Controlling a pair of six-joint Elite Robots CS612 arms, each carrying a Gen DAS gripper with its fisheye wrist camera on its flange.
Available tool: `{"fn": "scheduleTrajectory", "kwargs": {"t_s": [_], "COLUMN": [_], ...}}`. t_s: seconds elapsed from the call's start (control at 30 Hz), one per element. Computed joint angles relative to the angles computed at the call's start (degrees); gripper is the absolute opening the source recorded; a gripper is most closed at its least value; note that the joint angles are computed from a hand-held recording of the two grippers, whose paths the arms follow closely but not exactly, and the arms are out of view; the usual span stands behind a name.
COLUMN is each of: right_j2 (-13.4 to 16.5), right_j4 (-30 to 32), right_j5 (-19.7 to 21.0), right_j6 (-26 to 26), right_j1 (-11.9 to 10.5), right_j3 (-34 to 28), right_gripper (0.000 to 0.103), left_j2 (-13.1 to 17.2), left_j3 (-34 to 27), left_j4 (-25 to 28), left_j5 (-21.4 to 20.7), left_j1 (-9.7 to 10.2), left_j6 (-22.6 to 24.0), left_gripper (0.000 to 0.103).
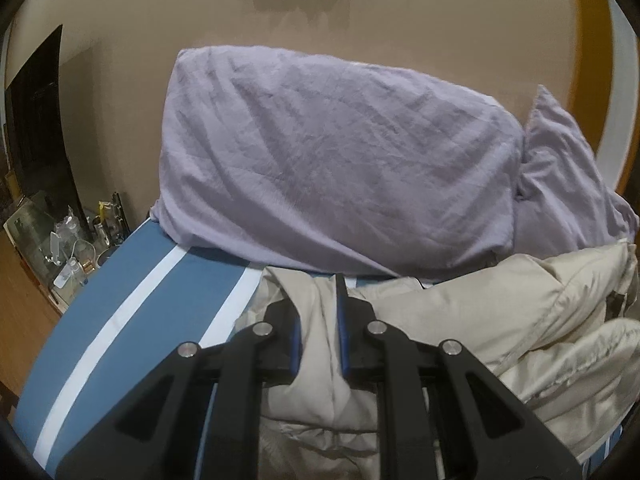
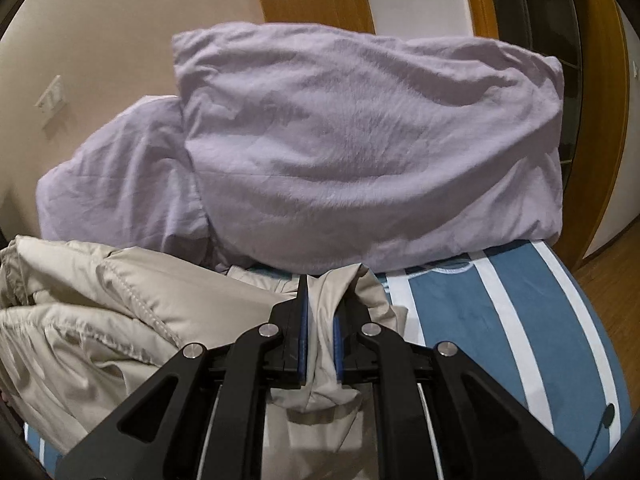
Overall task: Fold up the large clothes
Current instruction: 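Fold the hem toward the collar and open both grippers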
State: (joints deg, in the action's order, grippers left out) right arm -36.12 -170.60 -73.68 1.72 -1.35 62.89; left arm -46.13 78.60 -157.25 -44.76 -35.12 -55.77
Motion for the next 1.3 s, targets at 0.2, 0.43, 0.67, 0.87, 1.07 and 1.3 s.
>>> {"fn": "scheduleTrajectory", "kwargs": {"t_s": [0.2,0.43,0.67,0.87,1.07,1.3], "right_j2": [4.50,8.66,10.97,11.63,8.19,3.75], "right_j4": [4.23,9.41,13.73,17.49,14.92,5.90], "right_j5": [-5.05,-8.50,-9.21,-9.59,-7.50,-4.86], "right_j6": [0.72,1.47,2.74,3.33,6.09,1.43], "right_j1": [1.26,2.20,2.51,2.62,2.24,3.20], "right_j3": [-7.76,-14.75,-18.43,-19.87,-15.16,-7.78], "right_gripper": [0.010,0.010,0.010,0.014,0.058,0.068], "left_j2": [3.49,6.94,8.96,10.02,8.74,6.53], "left_j3": [-5.65,-10.69,-12.85,-14.64,-13.34,-10.05], "left_j4": [6.02,12.21,15.13,18.85,17.30,9.37], "left_j5": [1.08,1.28,1.17,1.66,2.02,7.56], "left_j1": [1.41,2.80,3.41,3.49,2.84,0.55], "left_j6": [-1.61,-4.44,-5.87,-6.92,-5.06,-0.17], "left_gripper": [0.014,0.014,0.015,0.019,0.050,0.086]}}
